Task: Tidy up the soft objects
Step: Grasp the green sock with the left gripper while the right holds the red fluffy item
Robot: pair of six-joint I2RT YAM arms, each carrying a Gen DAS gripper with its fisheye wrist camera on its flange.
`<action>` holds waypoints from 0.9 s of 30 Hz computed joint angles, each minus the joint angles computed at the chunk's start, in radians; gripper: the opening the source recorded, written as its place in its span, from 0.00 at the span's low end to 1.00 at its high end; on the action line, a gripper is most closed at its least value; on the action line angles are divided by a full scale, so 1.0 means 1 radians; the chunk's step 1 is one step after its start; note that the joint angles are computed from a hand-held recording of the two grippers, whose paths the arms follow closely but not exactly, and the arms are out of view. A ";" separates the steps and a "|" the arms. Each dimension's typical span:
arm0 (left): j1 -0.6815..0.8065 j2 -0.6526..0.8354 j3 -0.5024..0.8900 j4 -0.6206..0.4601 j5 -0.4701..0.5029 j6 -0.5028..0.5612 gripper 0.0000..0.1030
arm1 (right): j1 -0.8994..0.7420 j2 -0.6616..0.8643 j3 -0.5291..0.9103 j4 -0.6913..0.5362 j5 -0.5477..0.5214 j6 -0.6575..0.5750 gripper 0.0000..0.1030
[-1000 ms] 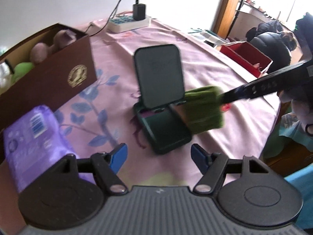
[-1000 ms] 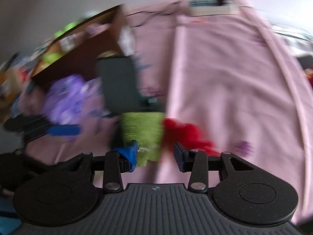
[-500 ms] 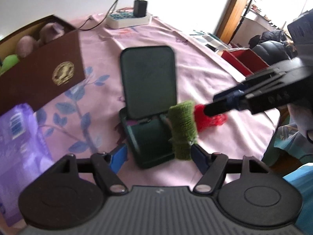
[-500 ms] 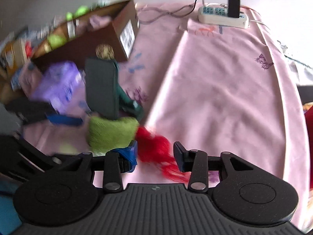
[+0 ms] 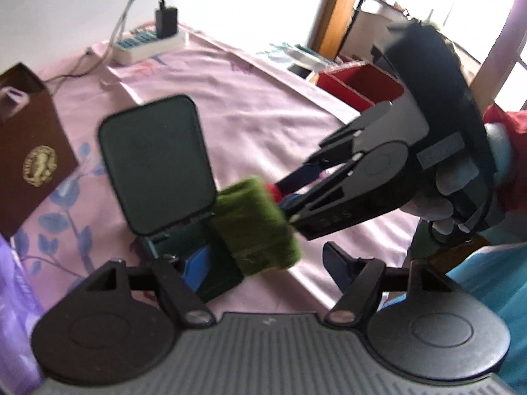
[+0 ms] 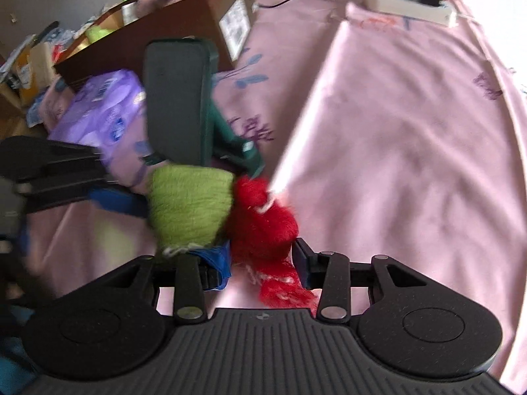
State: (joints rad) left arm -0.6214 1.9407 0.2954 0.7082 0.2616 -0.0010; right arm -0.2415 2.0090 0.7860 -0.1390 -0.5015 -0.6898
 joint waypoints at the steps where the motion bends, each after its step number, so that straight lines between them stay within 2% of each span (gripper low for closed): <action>1: -0.003 0.019 0.019 -0.015 -0.001 0.001 0.72 | 0.001 -0.010 -0.013 0.005 -0.004 -0.012 0.22; 6: -0.020 0.101 0.112 -0.098 -0.026 -0.019 0.73 | 0.007 -0.008 -0.002 -0.003 -0.013 -0.016 0.17; 9: -0.044 0.099 0.097 -0.066 -0.063 -0.016 0.73 | 0.003 0.007 0.014 -0.005 -0.003 -0.005 0.17; 12: -0.063 0.083 0.080 -0.048 -0.100 0.005 0.71 | -0.009 0.015 0.002 0.054 0.008 0.041 0.17; 16: -0.079 0.059 0.054 -0.041 -0.168 0.027 0.70 | -0.034 0.042 0.007 0.101 -0.017 0.118 0.21; 22: -0.016 0.021 0.008 0.002 -0.119 0.019 0.70 | -0.013 0.035 -0.056 0.230 -0.011 0.130 0.23; 24: -0.017 0.030 0.017 0.014 -0.116 0.000 0.70 | -0.016 0.039 -0.035 0.184 -0.027 0.117 0.23; 25: -0.024 0.043 0.025 0.022 -0.128 -0.010 0.70 | -0.025 0.042 -0.015 0.141 -0.047 0.102 0.20; 27: -0.043 0.069 0.041 0.038 -0.163 -0.022 0.69 | -0.028 0.027 -0.024 0.135 -0.051 0.092 0.14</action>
State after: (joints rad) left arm -0.6643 2.0100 0.3359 0.7460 0.0984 -0.0235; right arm -0.2700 2.0360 0.7621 -0.0038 -0.5521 -0.5977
